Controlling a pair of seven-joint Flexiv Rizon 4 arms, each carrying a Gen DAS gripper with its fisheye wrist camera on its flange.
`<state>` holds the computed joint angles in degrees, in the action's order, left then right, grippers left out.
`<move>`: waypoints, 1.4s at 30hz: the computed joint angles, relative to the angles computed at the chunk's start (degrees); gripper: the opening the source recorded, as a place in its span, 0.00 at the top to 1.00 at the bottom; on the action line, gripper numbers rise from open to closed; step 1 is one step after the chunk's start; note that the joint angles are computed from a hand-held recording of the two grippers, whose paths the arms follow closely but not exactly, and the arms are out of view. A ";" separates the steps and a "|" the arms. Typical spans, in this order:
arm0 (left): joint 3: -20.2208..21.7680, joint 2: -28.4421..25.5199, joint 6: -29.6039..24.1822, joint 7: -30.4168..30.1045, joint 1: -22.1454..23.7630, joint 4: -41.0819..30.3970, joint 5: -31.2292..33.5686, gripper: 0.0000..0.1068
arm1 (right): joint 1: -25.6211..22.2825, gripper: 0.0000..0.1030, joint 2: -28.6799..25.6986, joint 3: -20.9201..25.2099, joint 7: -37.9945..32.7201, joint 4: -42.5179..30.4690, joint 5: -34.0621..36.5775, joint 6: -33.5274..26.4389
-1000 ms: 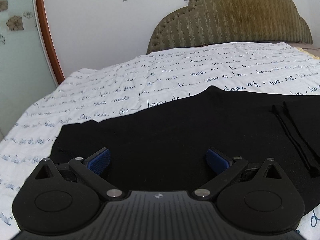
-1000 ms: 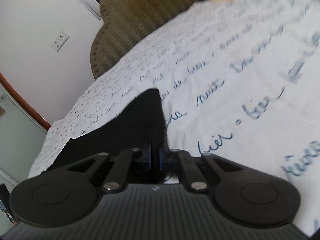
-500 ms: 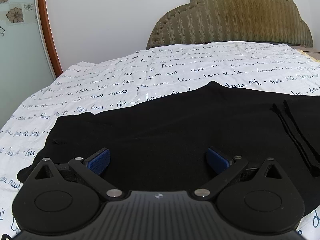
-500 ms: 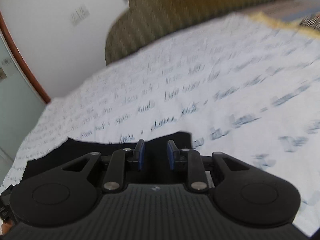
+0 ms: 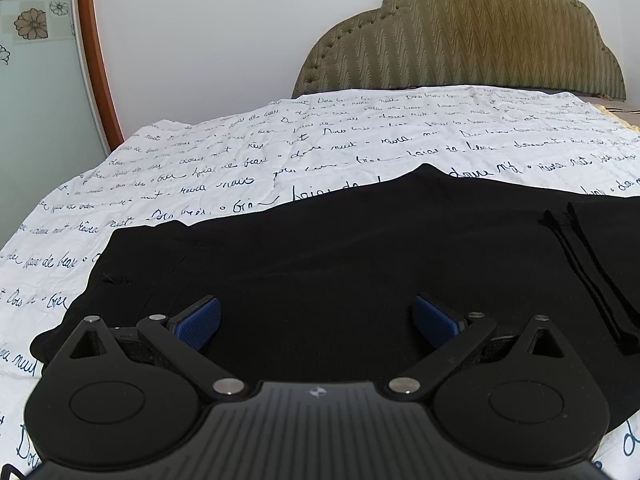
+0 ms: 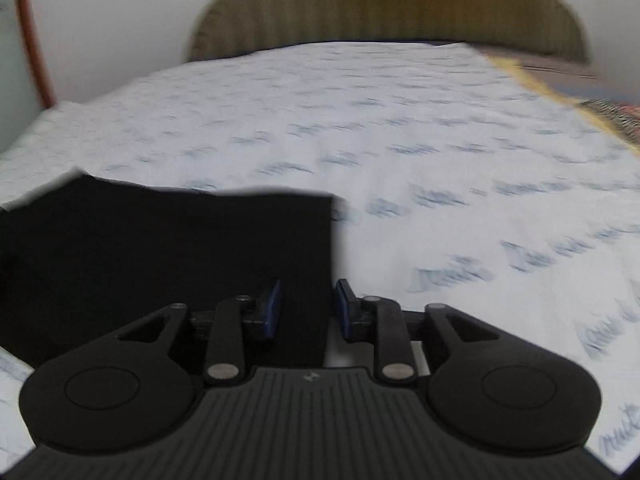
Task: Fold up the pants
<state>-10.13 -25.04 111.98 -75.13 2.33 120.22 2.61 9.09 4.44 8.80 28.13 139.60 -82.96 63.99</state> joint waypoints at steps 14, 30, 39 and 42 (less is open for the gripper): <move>-2.54 1.22 -0.46 -0.80 3.00 0.89 1.46 0.04 | 9.74 0.49 0.20 6.70 -0.81 -3.70 1.43 -16.51; 6.41 4.35 -2.19 0.85 -1.21 2.64 -6.04 0.04 | 17.86 0.13 -15.93 2.11 -2.90 -19.79 -4.63 -18.32; 11.90 2.59 0.40 3.28 -7.15 2.66 -9.20 0.04 | 21.94 0.00 -20.43 -0.08 -4.72 -21.97 2.11 -22.07; 12.53 2.15 1.67 4.54 -8.19 2.88 -10.58 0.04 | 21.60 0.00 -20.32 -0.32 -4.21 -21.75 1.93 -21.08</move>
<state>2.40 -22.88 113.65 -70.59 -5.86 123.10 -7.97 30.69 -15.88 8.48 23.92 117.85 -81.03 42.92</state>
